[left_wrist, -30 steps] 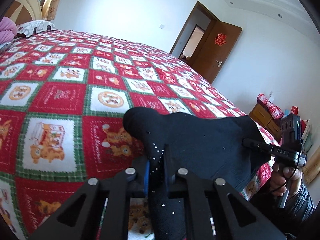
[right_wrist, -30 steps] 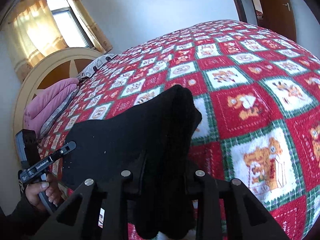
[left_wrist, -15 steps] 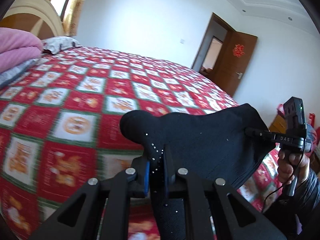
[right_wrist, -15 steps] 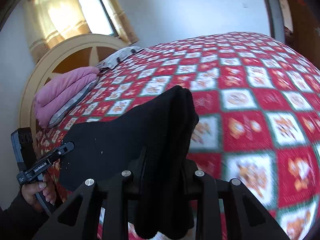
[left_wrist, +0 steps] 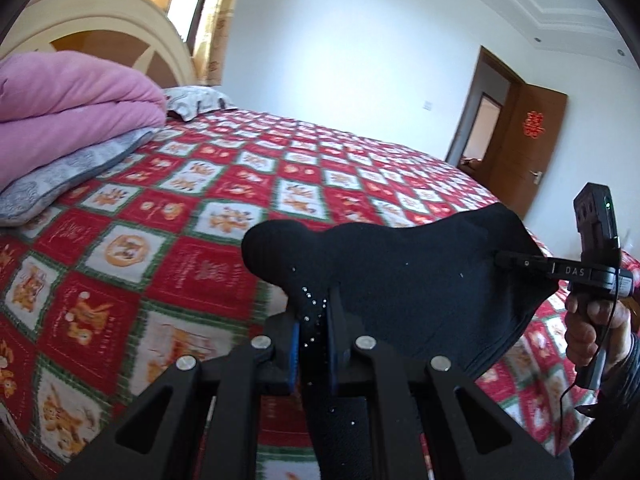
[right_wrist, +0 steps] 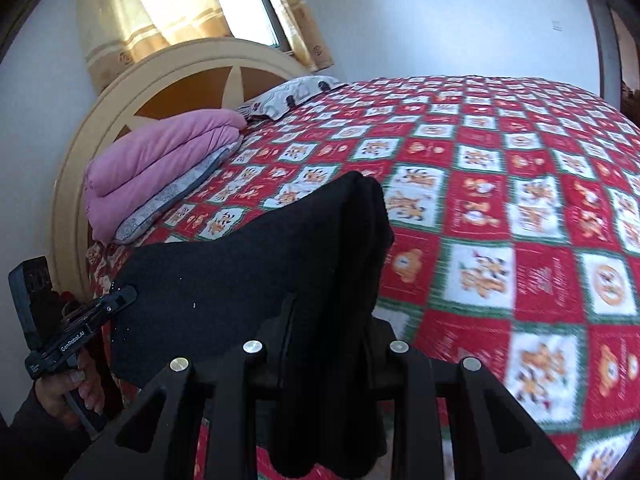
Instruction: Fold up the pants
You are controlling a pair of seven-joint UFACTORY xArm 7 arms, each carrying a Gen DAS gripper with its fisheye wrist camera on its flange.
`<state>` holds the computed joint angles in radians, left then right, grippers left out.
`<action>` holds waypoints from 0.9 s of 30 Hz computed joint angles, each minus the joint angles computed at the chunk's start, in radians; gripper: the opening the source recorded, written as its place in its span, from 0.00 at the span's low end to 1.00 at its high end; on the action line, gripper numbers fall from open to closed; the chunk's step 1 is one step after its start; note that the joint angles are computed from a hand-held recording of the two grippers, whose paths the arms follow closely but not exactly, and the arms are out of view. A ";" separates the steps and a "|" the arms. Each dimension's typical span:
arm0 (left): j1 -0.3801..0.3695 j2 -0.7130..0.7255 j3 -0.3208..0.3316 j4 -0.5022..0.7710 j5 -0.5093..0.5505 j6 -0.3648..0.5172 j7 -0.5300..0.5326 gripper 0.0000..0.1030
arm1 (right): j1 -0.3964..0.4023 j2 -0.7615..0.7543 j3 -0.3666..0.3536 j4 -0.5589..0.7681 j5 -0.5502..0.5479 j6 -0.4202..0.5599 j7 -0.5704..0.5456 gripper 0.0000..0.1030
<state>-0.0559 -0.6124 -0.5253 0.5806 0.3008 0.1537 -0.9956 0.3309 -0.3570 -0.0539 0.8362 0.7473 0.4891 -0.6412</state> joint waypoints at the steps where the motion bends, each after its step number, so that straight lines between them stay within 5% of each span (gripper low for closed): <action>1: 0.005 0.007 0.003 -0.008 -0.001 -0.004 -0.002 0.12 | 0.004 0.020 0.007 0.013 -0.001 -0.004 0.006 0.26; 14: 0.044 0.055 -0.025 -0.036 0.030 -0.037 -0.010 0.19 | -0.054 0.146 0.062 0.058 -0.087 -0.001 0.111 0.27; 23: 0.046 0.062 -0.025 -0.043 0.053 0.006 -0.024 0.51 | -0.084 0.189 0.082 0.068 -0.103 -0.003 0.168 0.31; 27: 0.048 0.049 -0.020 -0.050 0.063 0.035 -0.047 0.74 | -0.096 0.192 0.099 0.062 -0.175 -0.029 0.213 0.44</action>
<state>-0.0077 -0.5633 -0.5453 0.5306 0.3634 0.1885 -1.0425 0.2349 -0.1648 0.0451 0.8981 0.5728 0.4604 -0.4280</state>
